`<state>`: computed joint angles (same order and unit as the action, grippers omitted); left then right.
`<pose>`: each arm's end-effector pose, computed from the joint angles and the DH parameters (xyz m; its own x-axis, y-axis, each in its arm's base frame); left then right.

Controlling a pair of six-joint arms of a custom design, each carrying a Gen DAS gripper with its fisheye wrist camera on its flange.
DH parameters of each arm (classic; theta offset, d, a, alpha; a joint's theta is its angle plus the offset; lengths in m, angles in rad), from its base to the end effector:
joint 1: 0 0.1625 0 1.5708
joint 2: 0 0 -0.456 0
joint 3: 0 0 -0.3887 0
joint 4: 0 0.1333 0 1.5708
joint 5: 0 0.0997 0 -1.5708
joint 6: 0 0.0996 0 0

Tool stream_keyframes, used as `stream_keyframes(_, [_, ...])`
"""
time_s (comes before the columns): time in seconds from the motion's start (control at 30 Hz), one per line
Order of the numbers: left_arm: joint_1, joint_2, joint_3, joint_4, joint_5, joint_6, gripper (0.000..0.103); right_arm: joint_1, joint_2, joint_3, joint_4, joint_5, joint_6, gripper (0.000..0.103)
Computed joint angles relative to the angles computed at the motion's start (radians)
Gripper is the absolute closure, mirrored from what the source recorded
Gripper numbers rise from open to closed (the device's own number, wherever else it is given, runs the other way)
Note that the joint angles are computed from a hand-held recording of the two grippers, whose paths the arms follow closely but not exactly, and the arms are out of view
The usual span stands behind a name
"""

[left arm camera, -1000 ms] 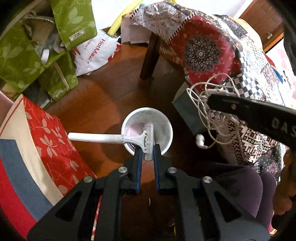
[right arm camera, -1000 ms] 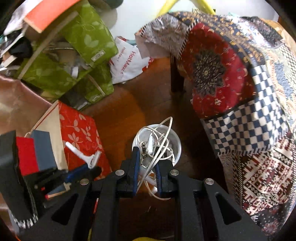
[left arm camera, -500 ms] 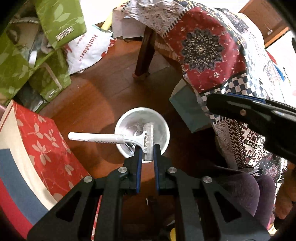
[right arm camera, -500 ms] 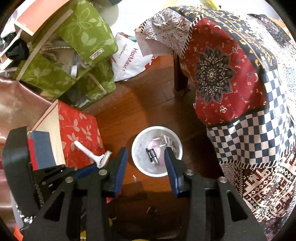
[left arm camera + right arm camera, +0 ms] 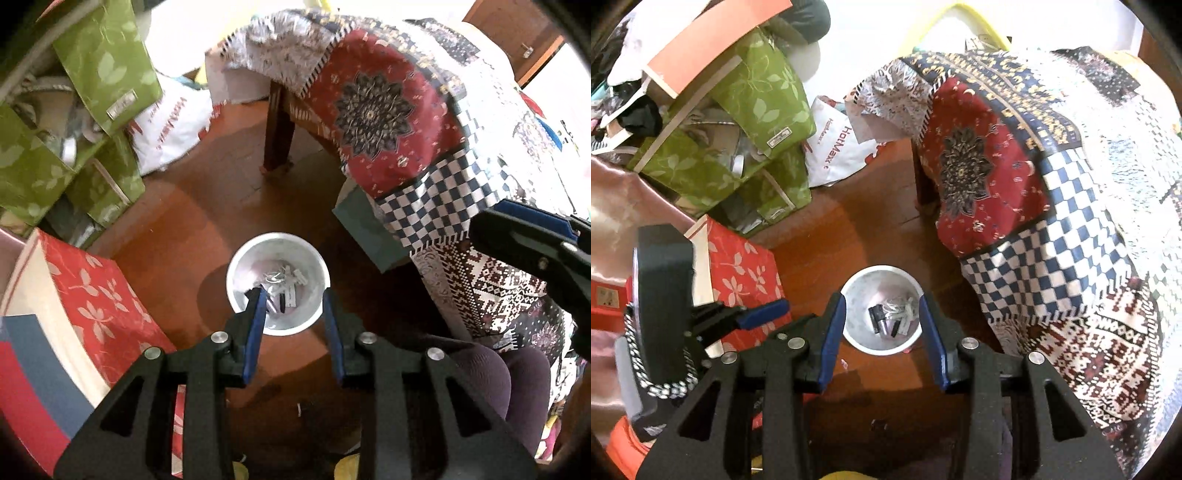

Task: Collect trash
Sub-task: 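Move both tools back over the items on the bed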

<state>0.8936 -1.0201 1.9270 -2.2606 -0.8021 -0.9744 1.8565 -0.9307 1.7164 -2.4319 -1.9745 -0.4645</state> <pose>-0.1931 -0.5634 0.1536 -0.7682 -0.3111 -0.5595 -0.0422 0.8967 -0.4407 0.2745 -0.6004 0.1695 -0.6704 -0.6349 0.3840 -0.6503 0.7520 0.1081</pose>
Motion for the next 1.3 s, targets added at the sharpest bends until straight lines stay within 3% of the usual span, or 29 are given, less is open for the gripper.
stream_keyframes(0.33, [-0.142,-0.058,0.004,0.13,0.118,-0.104,0.073,0.012,-0.146,0.084,-0.077,0.044,-0.052,0.065])
stream_keyframes(0.53, [-0.215,-0.041,-0.034,0.128,0.17,-0.091,0.073,0.005,-0.245,0.124,-0.147,0.067,-0.065,0.065])
stream_keyframes(0.73, [-0.27,0.017,-0.094,0.043,0.191,0.009,0.073,-0.007,-0.336,0.147,-0.208,0.083,-0.077,0.065])
stream_keyframes(1.03, [-0.324,0.163,-0.227,-0.16,0.189,0.298,0.073,-0.052,-0.444,0.177,-0.31,0.079,-0.073,0.065])
stream_keyframes(1.3, [-0.313,0.338,-0.415,-0.248,0.094,0.507,0.073,-0.128,-0.507,0.17,-0.376,0.048,-0.08,0.065])
